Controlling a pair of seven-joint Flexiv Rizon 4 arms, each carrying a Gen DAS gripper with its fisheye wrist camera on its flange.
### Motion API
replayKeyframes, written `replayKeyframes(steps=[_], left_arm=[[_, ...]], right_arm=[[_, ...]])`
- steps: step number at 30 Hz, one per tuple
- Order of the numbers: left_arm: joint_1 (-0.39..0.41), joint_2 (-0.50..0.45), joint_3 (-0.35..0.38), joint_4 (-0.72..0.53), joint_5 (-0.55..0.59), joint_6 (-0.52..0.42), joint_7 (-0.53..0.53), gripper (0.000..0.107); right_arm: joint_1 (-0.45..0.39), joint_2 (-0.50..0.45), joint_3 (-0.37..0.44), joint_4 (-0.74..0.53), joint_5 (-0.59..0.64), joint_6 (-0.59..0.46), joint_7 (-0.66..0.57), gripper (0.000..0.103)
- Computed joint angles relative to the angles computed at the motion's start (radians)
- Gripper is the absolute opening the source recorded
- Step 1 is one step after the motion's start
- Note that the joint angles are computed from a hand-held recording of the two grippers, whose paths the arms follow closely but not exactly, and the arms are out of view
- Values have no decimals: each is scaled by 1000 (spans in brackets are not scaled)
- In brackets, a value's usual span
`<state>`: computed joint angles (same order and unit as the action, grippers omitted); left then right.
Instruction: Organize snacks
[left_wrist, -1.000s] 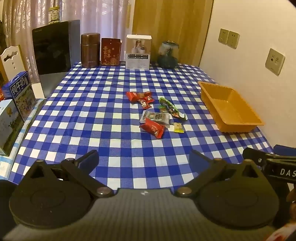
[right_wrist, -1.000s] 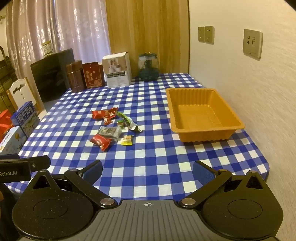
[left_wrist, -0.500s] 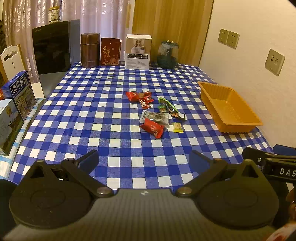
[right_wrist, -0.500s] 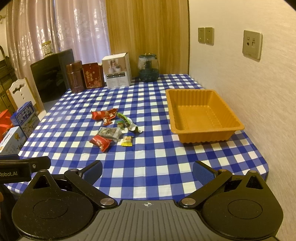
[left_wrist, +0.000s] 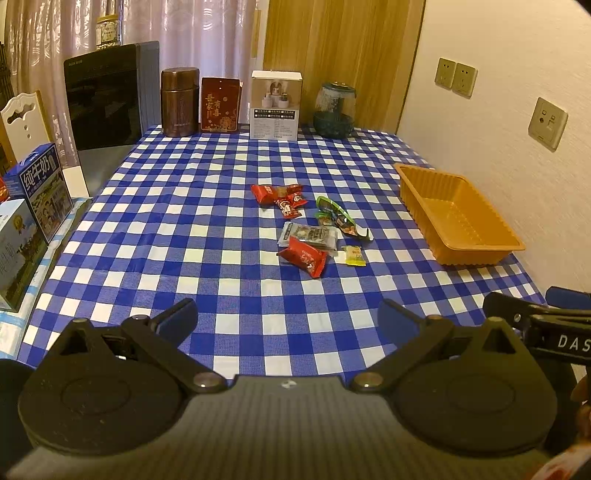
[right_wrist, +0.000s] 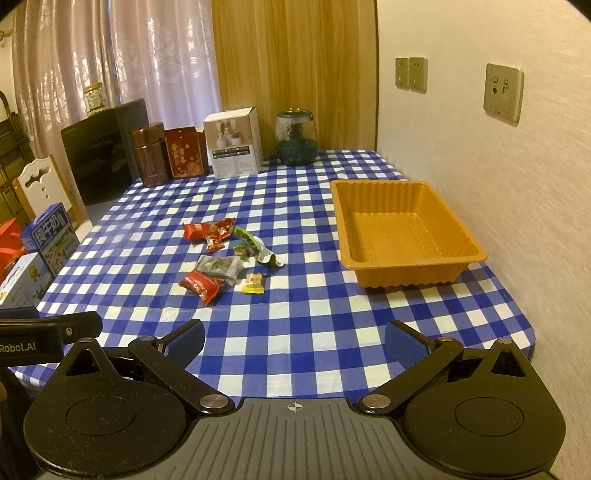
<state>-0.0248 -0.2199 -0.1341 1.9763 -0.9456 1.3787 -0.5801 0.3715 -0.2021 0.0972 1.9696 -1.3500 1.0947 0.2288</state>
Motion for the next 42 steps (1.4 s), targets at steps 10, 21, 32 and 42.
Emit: replayKeyframes(steps=[10, 21, 32, 42], left_arm=[[-1, 2, 2, 1, -3, -3, 3, 103], [-2, 7, 6, 3, -6, -9, 5, 103], [-3, 5, 2, 7, -24, -5, 17, 103], [-7, 6, 5, 8, -25, -6, 16, 103]], right_arm=[[-1, 1, 0, 1, -2, -1, 1, 103], [-1, 1, 0, 1, -6, 0, 2, 103], [-1, 1, 1, 1, -4, 0, 2, 103], [-1, 2, 1, 1, -5, -1, 1, 103]])
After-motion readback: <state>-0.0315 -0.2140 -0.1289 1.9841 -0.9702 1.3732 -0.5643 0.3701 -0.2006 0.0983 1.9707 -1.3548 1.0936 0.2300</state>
